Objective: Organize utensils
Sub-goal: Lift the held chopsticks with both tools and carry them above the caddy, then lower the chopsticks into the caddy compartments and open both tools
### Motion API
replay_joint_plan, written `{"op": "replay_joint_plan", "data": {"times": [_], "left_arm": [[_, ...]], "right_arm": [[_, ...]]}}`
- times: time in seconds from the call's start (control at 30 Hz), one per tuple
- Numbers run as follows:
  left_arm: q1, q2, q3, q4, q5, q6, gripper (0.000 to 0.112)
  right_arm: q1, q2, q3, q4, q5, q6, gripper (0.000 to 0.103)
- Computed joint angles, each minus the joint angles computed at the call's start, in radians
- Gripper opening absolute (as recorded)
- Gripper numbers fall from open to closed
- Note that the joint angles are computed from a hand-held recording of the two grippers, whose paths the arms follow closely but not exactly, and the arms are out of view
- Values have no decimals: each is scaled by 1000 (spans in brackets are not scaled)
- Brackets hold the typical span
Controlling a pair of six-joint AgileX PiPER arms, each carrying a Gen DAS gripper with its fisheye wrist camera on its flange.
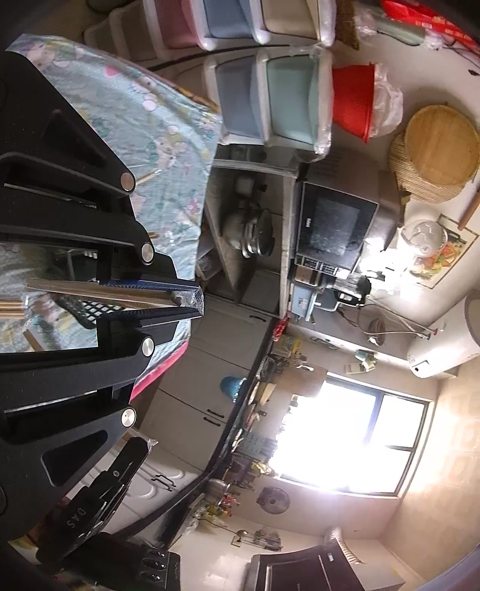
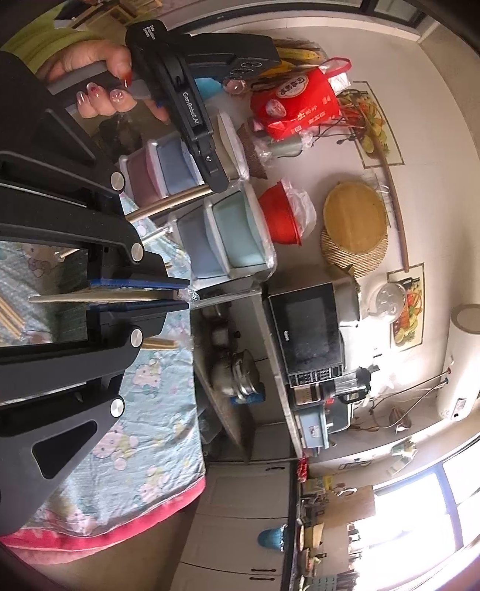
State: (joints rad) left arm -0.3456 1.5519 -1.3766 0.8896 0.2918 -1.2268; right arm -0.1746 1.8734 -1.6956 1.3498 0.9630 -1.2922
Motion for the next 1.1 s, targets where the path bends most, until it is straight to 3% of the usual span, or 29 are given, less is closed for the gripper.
{"op": "replay_joint_plan", "data": {"times": [0.63, 0.87, 1.1], "left_arm": [[59, 25, -120, 85, 30, -90, 5], [57, 93, -195, 54, 72, -24, 5], [58, 137, -179, 246, 96, -225, 5]], "right_arm": [[62, 69, -219, 5, -28, 83, 6], [101, 92, -266, 9, -92, 76, 6], [137, 135, -322, -3, -131, 95, 6]]}}
